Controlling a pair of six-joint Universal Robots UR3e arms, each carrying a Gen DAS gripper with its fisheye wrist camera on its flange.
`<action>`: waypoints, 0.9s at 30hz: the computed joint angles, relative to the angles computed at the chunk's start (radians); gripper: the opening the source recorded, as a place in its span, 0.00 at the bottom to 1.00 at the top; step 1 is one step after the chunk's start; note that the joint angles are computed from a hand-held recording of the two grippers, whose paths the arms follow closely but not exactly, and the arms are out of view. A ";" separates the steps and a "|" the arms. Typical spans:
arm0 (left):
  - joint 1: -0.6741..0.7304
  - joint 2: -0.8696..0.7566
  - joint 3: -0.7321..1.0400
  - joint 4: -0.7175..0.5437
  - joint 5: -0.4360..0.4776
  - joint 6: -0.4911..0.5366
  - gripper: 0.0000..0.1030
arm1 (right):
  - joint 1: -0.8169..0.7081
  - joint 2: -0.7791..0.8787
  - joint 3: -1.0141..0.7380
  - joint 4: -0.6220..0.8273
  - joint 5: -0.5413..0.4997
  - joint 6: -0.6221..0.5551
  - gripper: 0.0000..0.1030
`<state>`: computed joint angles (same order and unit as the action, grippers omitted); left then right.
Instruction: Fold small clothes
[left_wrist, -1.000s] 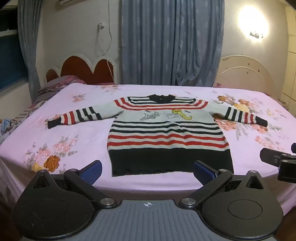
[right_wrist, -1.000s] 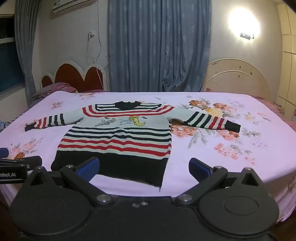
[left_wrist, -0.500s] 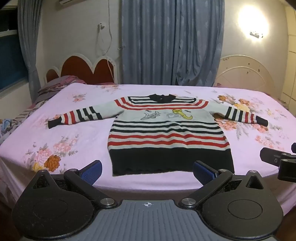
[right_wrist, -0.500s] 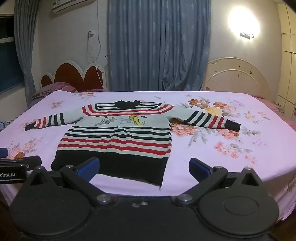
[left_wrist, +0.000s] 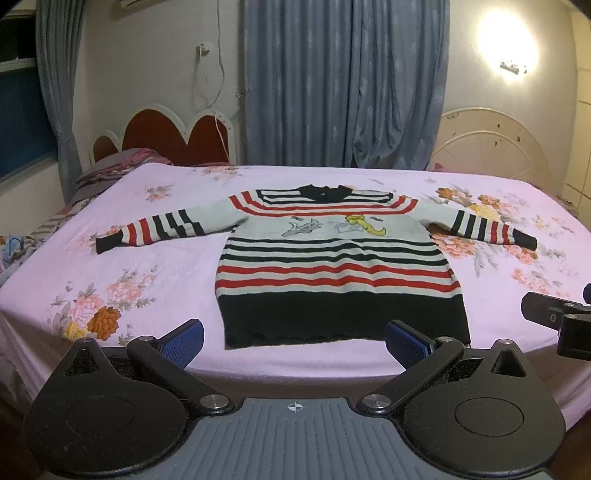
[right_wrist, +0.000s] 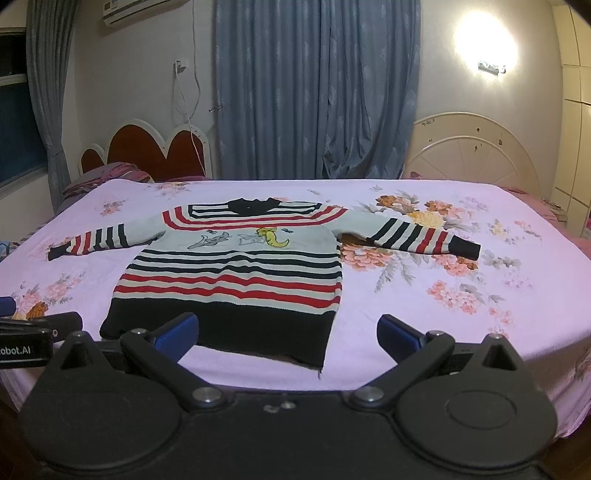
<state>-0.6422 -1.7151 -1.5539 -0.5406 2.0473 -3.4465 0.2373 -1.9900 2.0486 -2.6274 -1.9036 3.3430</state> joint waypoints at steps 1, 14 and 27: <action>0.000 0.000 -0.001 0.000 0.001 0.000 1.00 | -0.001 -0.002 0.000 0.001 0.001 0.000 0.99; 0.001 -0.002 0.005 -0.004 -0.002 0.001 1.00 | 0.005 0.014 0.007 -0.015 -0.006 0.004 0.99; 0.003 -0.014 0.003 0.014 -0.001 0.005 1.00 | -0.003 0.026 0.016 -0.040 0.000 0.002 0.99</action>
